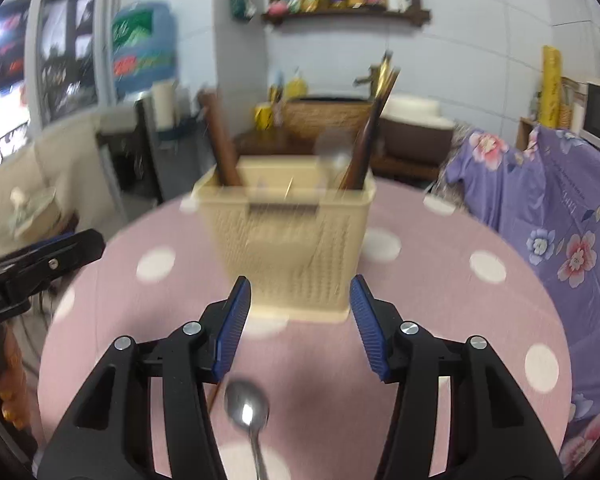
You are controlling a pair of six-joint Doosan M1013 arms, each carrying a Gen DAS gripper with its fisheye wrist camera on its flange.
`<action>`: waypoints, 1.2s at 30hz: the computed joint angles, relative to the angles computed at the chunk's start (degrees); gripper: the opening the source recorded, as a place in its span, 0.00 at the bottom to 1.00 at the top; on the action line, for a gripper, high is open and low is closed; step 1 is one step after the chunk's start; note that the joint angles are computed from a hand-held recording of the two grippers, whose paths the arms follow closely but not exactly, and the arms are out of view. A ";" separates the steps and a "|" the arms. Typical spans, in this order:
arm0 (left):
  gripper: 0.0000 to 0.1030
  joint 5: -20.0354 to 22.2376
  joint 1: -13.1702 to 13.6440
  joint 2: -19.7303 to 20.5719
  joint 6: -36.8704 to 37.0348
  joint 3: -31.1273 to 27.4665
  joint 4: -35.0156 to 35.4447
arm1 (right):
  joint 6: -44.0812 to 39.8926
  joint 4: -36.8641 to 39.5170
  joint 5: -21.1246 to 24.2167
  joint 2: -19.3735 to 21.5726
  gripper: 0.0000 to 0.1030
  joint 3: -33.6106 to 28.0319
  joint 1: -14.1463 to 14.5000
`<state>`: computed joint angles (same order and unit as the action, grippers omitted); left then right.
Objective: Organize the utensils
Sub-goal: 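Close the right tool on the last metal spoon while the left tool approaches the brown chopstick, then close the left tool on the last brown chopstick while the right tool lifts the spoon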
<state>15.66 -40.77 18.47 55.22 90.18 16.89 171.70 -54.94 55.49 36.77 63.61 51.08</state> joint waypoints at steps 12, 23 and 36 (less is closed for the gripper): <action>0.78 6.71 0.58 -0.78 1.00 5.70 -1.27 | -14.54 19.22 -5.52 1.65 0.51 3.27 0.62; 0.79 5.65 0.23 -1.54 0.08 6.96 0.05 | -22.97 25.07 -1.41 5.37 0.51 -3.34 -1.07; 0.78 6.18 -0.13 -0.66 5.22 5.83 -4.30 | -15.52 22.60 -4.57 3.21 0.37 -0.43 -1.57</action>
